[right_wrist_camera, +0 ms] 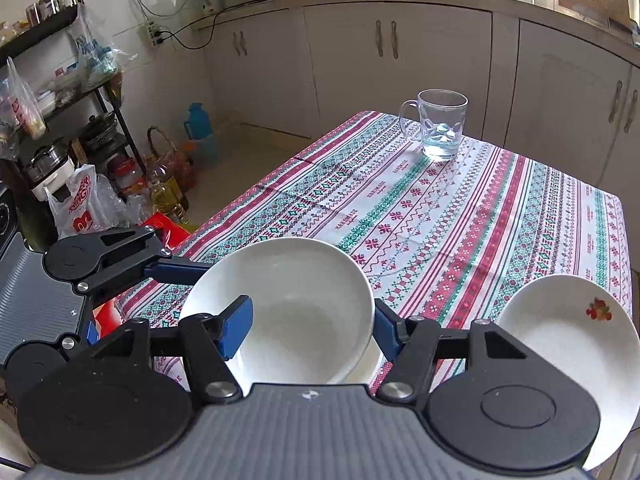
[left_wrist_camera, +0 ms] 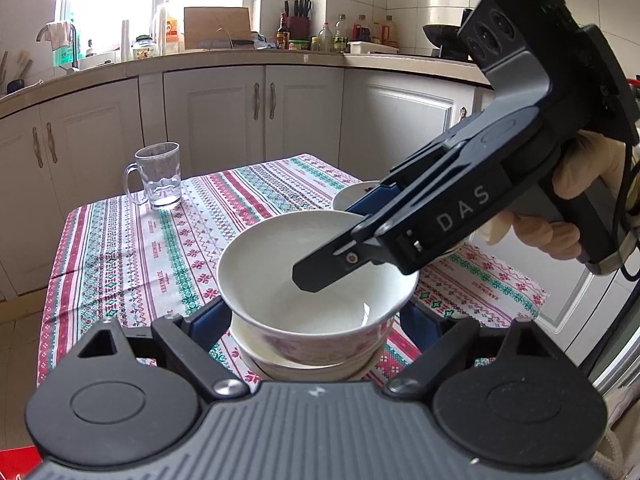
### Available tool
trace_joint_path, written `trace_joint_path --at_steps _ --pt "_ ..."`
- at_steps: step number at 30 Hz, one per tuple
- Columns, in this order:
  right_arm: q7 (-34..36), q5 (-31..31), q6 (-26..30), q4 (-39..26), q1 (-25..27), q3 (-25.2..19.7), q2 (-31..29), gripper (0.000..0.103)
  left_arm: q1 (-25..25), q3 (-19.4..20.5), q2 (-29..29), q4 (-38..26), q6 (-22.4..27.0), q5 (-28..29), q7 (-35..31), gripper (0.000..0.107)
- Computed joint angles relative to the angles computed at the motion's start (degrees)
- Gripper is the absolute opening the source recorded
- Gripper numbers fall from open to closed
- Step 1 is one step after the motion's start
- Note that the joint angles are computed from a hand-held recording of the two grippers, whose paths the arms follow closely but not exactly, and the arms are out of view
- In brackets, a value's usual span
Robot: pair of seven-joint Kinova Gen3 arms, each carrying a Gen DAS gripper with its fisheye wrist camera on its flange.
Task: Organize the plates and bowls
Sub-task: 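Lower the bowl into the other bowls and open the right gripper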
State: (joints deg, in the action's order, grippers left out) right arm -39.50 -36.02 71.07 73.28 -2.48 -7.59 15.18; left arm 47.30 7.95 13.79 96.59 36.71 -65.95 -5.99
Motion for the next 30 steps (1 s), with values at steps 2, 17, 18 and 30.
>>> trace_joint_path --at_steps 2,17,18,30 --pt "-0.18 0.16 -0.06 -0.09 -0.13 0.02 0.13 0.069 -0.02 -0.06 0.06 -0.04 -0.07 -0.2 0.06 0.091" --pt "-1.37 0.74 -0.92 -0.63 -0.34 -0.38 1.77 0.069 -1.61 -1.25 0.97 -1.08 -3.07 5.23 -4.42 0.091" --pt "-1.47 0.81 -0.99 -0.63 -0.36 -0.42 1.86 0.069 -1.63 -1.36 1.08 -1.26 -3.1 5.78 -4.91 0.091" --pt "1.15 -0.45 -2.81 1.95 0.28 -1.02 1.52 0.082 -1.31 -3.13 0.9 -0.85 -5.17 8.36 -7.11 0.099"
